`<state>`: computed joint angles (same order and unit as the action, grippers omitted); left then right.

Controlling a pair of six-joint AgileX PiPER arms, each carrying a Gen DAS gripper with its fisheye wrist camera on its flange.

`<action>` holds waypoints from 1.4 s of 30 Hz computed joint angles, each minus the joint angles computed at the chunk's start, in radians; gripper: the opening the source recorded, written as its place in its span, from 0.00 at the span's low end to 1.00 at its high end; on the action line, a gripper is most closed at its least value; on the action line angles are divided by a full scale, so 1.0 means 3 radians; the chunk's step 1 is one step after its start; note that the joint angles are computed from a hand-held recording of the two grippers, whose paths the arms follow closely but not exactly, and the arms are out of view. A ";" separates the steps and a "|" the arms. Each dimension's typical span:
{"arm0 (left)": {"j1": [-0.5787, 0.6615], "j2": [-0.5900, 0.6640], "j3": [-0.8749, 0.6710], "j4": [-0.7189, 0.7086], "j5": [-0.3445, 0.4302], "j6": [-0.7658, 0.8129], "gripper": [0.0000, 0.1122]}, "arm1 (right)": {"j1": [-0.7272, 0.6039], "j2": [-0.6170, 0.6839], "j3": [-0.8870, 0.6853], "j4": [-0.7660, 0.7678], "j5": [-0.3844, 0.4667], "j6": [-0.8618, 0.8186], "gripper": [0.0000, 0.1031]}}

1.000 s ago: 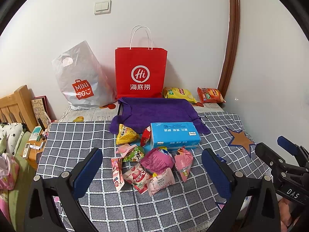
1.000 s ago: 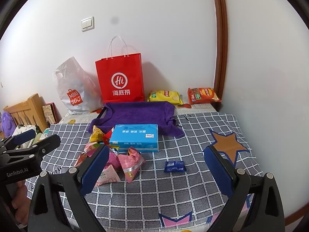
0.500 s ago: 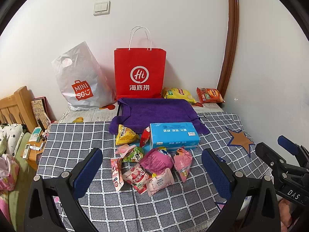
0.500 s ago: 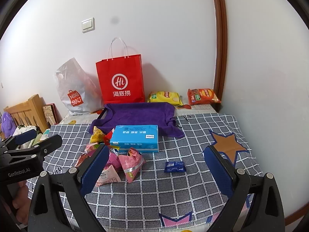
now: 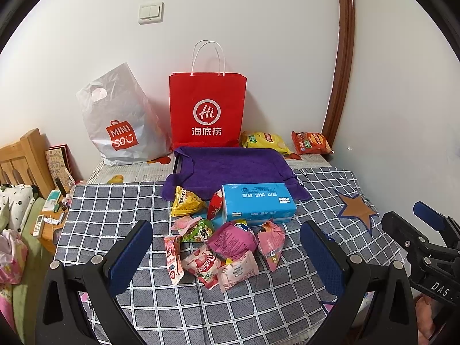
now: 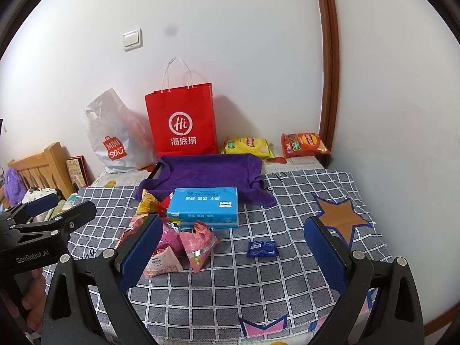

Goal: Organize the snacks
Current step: 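Grasp the pink candy bar with the left tool while the right tool grasps the blue biscuit pack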

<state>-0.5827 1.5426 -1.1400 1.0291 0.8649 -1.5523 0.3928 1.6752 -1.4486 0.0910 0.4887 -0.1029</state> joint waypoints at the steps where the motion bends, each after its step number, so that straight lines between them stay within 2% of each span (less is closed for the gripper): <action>1: 0.0004 -0.0005 0.0005 0.0000 -0.0004 0.0002 0.91 | 0.0001 0.0005 -0.0011 -0.0003 0.0009 0.0005 0.95; 12: 0.0096 0.0044 0.0019 0.0017 -0.0054 0.0034 0.91 | 0.0013 0.0137 -0.0089 -0.0003 0.0025 0.0005 0.95; 17: 0.0299 0.0118 0.0071 -0.0021 -0.0238 0.0051 0.91 | -0.0022 0.0260 -0.0052 -0.0129 -0.0133 0.0045 0.95; 21: 0.0517 0.0220 0.0122 -0.0070 -0.0483 0.0032 0.91 | -0.0100 0.0489 -0.0189 -0.0210 -0.0098 0.0078 0.95; 26: 0.0771 0.0389 0.0181 -0.0099 -0.0763 0.0015 0.91 | -0.0264 0.0897 -0.0523 0.0010 0.0071 -0.0132 0.91; 28: 0.0906 0.0453 0.0195 -0.0208 -0.0935 0.0133 0.91 | -0.0294 0.1102 -0.0707 -0.0032 0.0180 -0.0118 0.88; 33: 0.1190 0.0632 0.0146 -0.0569 -0.1181 0.0484 0.91 | -0.0321 0.1533 -0.1069 -0.0079 0.0382 -0.0108 0.82; 42: 0.1394 0.0872 -0.0028 -0.0822 -0.1250 0.0853 0.91 | -0.0237 0.2325 -0.1982 -0.0221 0.0826 -0.0041 0.80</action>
<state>-0.1645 1.8043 -1.1482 0.7825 0.4897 -1.2965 0.3216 2.3728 -2.0431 0.0246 0.7366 -0.1152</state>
